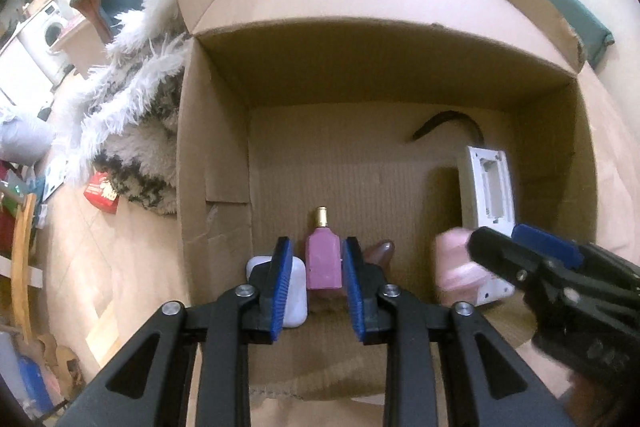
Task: Organize rigid objects
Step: 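Carry perfume bottle and Hello Kitty case into the box and open both tools, then withdraw both tools from the box toward the remaining items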
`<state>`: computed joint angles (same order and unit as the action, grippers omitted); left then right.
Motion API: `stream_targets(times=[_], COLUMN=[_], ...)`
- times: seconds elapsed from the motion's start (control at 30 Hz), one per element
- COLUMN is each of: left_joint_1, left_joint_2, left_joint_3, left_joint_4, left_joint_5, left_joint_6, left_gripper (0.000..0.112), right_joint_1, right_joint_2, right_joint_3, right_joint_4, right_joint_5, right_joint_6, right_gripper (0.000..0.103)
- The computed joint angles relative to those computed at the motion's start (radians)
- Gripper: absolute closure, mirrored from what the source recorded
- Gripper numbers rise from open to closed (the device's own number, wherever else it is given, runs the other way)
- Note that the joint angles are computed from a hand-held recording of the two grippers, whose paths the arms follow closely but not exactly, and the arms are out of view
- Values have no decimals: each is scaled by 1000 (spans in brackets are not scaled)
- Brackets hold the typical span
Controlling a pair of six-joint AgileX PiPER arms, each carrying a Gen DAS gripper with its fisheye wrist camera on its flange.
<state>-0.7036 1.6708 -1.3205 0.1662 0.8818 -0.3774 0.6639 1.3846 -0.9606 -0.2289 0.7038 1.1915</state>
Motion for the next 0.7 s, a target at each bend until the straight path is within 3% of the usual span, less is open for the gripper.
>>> stream_targets(times=[0.03, 0.1, 0.17, 0.3, 0.4, 0.53, 0.7], left_joint_1=[-9, -14, -18, -7, -1, -18, -21], left_joint_2=[-11, -24, -43, -59, -49, -47, -113], left_joint_3=[-6, -5, 3, 3, -1, -1, 53], left_joint_4=[-1, 31, 50, 28, -2, 26, 37], left_joint_5=[16, 16, 6, 10, 19, 28, 22], left_joint_6=[-5, -30, -50, -42, -21, -22, -20], left_gripper=[78, 57, 49, 46, 46, 46, 46], right_joint_1=[2, 8, 1, -23, -9, -22, -5], right_joint_2=[-4, -9, -15, -43, -41, -67, -104], right_joint_3=[1, 1, 4, 27, 11, 35, 47], right_joint_4=[-6, -21, -13, 29, -2, 39, 13], right_joint_5=[-8, -11, -20, -70, -57, -98, -77], right_joint_6=[5, 18, 16, -13, -1, -20, 27], right_gripper=[31, 26, 21, 16, 12, 12, 12])
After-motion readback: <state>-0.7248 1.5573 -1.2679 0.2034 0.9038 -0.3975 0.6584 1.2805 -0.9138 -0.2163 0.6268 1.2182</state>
